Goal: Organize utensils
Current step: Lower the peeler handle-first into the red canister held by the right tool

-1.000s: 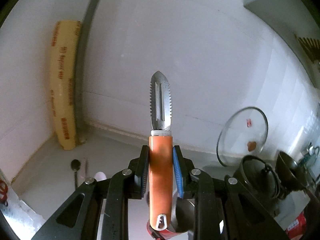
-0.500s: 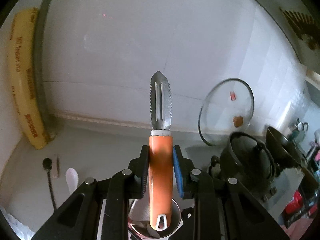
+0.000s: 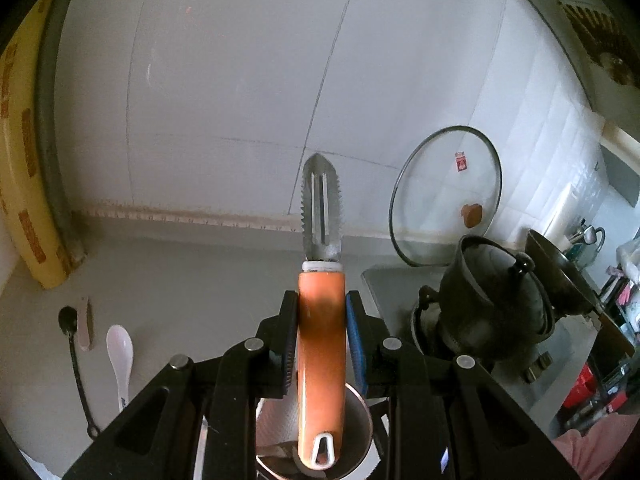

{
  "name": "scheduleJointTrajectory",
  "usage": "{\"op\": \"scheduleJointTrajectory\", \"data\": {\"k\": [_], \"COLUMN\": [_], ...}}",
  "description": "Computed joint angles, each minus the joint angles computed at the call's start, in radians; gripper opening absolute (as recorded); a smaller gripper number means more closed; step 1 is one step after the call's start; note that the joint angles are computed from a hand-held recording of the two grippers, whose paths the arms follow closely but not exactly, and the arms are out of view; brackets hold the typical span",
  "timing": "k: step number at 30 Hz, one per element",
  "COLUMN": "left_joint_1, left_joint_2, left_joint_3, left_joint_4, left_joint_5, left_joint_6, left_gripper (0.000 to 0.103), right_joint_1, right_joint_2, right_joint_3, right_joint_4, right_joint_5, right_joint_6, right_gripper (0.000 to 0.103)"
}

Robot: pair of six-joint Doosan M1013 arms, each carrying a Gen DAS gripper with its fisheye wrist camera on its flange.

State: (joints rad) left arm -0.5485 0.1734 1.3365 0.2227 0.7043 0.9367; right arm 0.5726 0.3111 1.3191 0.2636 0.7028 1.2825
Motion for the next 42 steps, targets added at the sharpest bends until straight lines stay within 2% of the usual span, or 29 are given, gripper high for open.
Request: {"op": "scheduleJointTrajectory", "data": {"k": [4, 13, 24, 26, 29, 32, 35, 39, 42], "left_joint_1": [0.004, -0.003, -0.005, -0.006, -0.011, -0.006, 0.004, 0.016, 0.021], "left_joint_2": [-0.001, 0.011, -0.032, -0.041, -0.046, -0.063, -0.067, -0.047, -0.030], "left_joint_3": [0.010, -0.012, 0.026, 0.027, -0.004, -0.012, -0.033, -0.077, -0.106], "left_joint_4": [-0.029, -0.031, -0.023, -0.024, -0.042, -0.106, -0.173, -0.234, -0.253], "left_joint_5": [-0.011, 0.045, -0.022, -0.016, 0.082, 0.122, 0.195, 0.326, 0.384], "left_joint_6": [0.014, 0.042, -0.005, -0.013, 0.009, 0.081, 0.140, 0.204, 0.221], "left_gripper": [0.024, 0.024, 0.024, 0.024, 0.024, 0.024, 0.024, 0.024, 0.024], "right_joint_1": [0.000, -0.002, -0.001, -0.002, -0.002, 0.000, 0.000, 0.002, 0.002], "right_joint_2": [0.000, 0.001, 0.001, 0.001, 0.001, 0.001, 0.001, -0.001, -0.001], "right_joint_3": [0.000, 0.000, 0.001, 0.001, 0.001, 0.001, 0.001, 0.002, 0.002], "right_joint_4": [-0.001, 0.004, 0.001, 0.003, 0.003, 0.000, 0.002, 0.000, -0.001], "right_joint_5": [0.000, 0.002, 0.000, 0.000, 0.001, 0.000, 0.000, 0.001, 0.000], "right_joint_6": [0.001, -0.005, -0.004, -0.005, -0.003, 0.000, -0.002, 0.001, 0.003], "right_gripper": [0.092, 0.092, 0.092, 0.092, 0.092, 0.092, 0.092, 0.092, 0.092]}}
